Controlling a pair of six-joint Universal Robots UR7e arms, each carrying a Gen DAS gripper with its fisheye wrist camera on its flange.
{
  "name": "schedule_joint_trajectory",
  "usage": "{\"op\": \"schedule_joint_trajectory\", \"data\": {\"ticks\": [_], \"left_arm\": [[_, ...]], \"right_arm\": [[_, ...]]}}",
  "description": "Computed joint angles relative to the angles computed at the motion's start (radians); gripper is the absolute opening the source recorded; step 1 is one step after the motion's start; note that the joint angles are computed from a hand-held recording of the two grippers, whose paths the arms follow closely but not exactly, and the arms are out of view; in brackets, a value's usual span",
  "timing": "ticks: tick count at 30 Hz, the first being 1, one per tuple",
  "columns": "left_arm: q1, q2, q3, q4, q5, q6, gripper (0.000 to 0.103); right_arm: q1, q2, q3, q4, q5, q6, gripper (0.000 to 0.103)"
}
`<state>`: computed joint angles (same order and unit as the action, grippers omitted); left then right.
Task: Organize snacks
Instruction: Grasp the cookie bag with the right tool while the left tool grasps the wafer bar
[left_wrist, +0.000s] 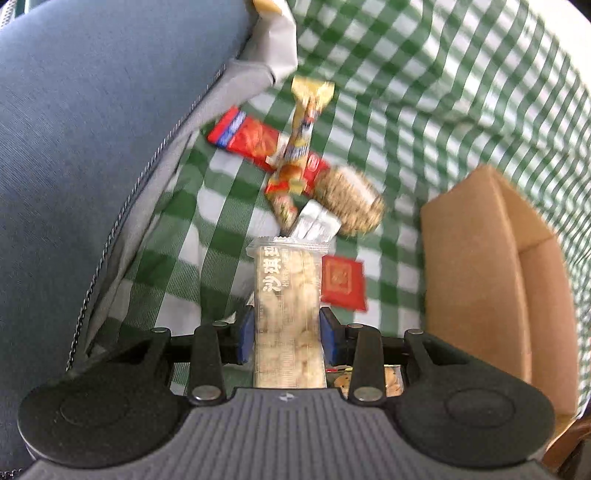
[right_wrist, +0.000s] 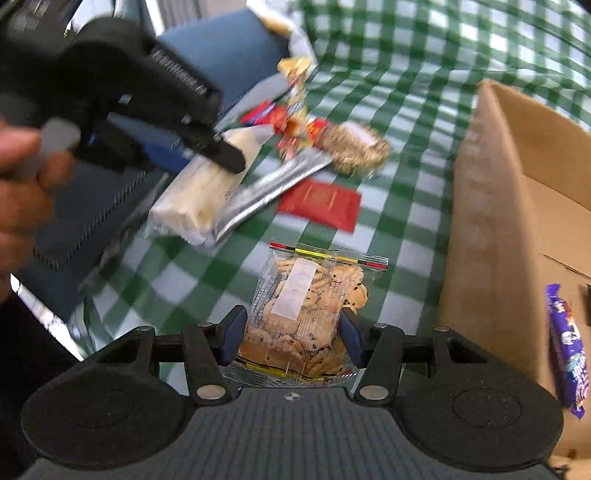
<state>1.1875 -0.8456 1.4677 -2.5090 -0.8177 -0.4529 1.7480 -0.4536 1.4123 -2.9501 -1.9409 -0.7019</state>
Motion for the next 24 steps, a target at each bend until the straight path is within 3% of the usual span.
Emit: {"op": "schedule_joint_trajectory", "data": {"ticks": [4, 6, 9, 16, 21, 24], "left_arm": [[0.009, 0.009, -0.026, 0.099, 0.003, -0.027, 0.04], [0.01, 0.013, -0.029, 0.107, 0.005, -0.022, 0.04], [0.012, 0.011, -0.026, 0.103, -0.002, -0.015, 0.04], [0.013, 0.008, -0.022, 0.091, -0.005, -0.017, 0.04], [0.008, 0.003, -0.003, 0.009, -0.004, 0.003, 0.04], [0.001, 0.003, 0.011, -0.072, 0.002, 0.035, 0.04]], "right_arm": [[0.001, 0.012, -0.025, 0.068, -0.041, 0.032, 0.06], [0.003, 0.017, -0.025, 0.065, -0.055, 0.038, 0.068], [0.005, 0.033, -0.037, 0.057, -0.086, 0.038, 0.07], [0.009, 0.047, -0.04, 0.049, -0.113, -0.02, 0.062], [0.009, 0.03, -0.017, -0.02, -0.08, -0.052, 0.055], [0.005, 0.005, 0.013, -0.09, -0.016, -0.066, 0.054]]}}
